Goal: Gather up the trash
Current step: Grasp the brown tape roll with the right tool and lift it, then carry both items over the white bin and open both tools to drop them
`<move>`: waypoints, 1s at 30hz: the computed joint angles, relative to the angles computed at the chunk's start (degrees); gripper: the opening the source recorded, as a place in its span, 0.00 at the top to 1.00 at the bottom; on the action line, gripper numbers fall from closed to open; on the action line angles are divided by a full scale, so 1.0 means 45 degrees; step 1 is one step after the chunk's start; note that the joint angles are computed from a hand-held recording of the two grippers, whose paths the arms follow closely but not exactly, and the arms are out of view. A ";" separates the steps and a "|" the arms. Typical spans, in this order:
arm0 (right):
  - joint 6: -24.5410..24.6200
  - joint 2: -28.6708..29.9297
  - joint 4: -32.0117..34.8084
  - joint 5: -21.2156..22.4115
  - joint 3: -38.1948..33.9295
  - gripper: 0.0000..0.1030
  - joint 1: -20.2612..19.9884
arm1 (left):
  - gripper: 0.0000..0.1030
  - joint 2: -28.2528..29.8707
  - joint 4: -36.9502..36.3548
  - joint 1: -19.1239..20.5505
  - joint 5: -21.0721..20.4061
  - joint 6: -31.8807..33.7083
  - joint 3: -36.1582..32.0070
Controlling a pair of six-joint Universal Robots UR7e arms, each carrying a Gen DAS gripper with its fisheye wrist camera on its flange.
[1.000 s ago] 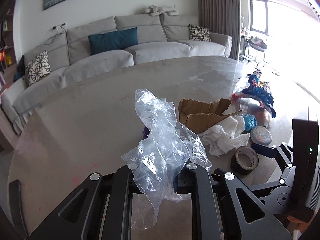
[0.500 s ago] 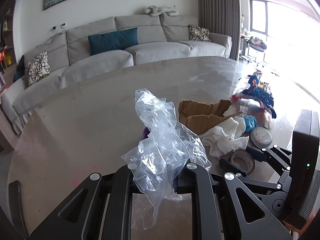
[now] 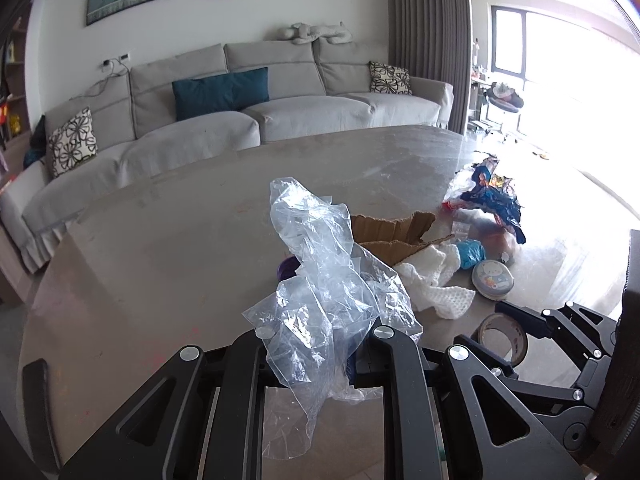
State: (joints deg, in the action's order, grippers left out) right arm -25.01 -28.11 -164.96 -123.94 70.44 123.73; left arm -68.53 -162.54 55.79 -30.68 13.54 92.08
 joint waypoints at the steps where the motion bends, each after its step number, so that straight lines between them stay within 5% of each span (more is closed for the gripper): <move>1: 0.0093 -0.0254 -0.0120 -0.0085 0.0329 0.52 0.0086 | 0.84 -0.0161 0.0158 -0.0122 -0.0041 -0.0177 0.0186; 16: 0.2509 -0.4100 -0.1681 -0.3633 0.5741 0.52 0.1213 | 0.84 -0.2216 0.3374 -0.2838 -0.1303 -0.3059 0.3740; 30: 0.3727 -0.6232 -0.3300 -0.5509 0.8692 0.52 0.1094 | 0.83 -0.1359 0.3894 -0.3963 -0.2628 -0.3103 0.4966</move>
